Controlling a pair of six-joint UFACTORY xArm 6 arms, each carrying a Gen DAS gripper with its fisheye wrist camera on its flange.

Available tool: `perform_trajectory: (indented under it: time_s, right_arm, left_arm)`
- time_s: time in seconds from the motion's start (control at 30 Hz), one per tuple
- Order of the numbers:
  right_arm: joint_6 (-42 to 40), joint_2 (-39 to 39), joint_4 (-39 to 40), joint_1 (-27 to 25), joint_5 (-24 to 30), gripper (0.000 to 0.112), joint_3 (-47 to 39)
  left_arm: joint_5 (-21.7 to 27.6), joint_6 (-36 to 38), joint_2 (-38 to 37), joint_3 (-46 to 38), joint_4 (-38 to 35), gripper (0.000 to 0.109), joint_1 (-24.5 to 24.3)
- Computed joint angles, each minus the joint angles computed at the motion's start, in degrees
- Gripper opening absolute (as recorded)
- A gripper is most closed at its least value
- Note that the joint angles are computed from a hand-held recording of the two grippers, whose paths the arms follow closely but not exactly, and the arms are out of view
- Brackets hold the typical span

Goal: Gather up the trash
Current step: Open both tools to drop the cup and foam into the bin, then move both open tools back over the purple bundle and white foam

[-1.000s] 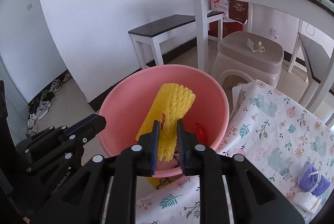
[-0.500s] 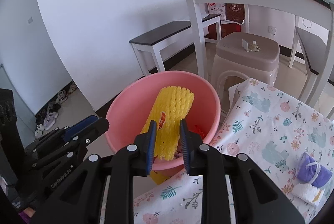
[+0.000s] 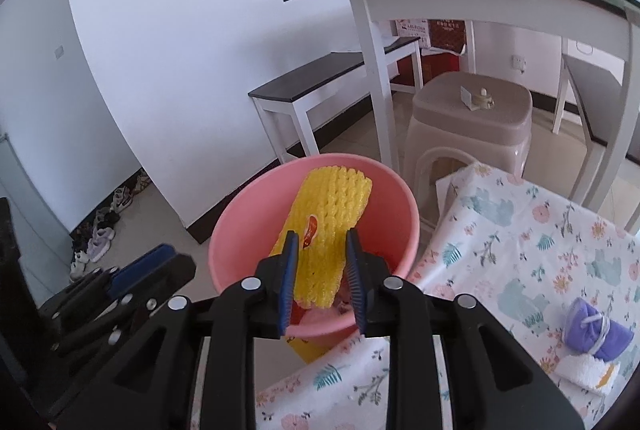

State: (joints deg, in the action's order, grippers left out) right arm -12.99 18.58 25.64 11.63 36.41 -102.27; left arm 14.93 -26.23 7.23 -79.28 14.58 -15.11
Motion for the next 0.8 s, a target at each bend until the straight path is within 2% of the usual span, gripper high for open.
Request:
perform_trajectory:
  time_s: [0.07,0.33,0.57,0.8]
  right_arm:
    - [0.0,-0.1,0.1,0.2,-0.6,0.040,0.3]
    - [1.1,-2.8,-1.0,0.1,-2.7,0.040,3.7]
    - [2.1,-8.9,-1.3,-1.0,-5.6,0.040,11.8]
    - [3.8,-17.5,-5.6,-3.1,-8.7,0.040,23.6]
  left_arm:
    - [-0.2,0.2,-0.6,0.6,0.1,0.025,0.0]
    - [-1.1,1.3,-2.0,1.8,-0.8,0.025,-0.6]
    - [-1.6,4.7,-2.4,2.3,-3.5,0.025,-2.2]
    - [-1.7,8.2,-1.4,1.4,-6.7,0.025,-4.6]
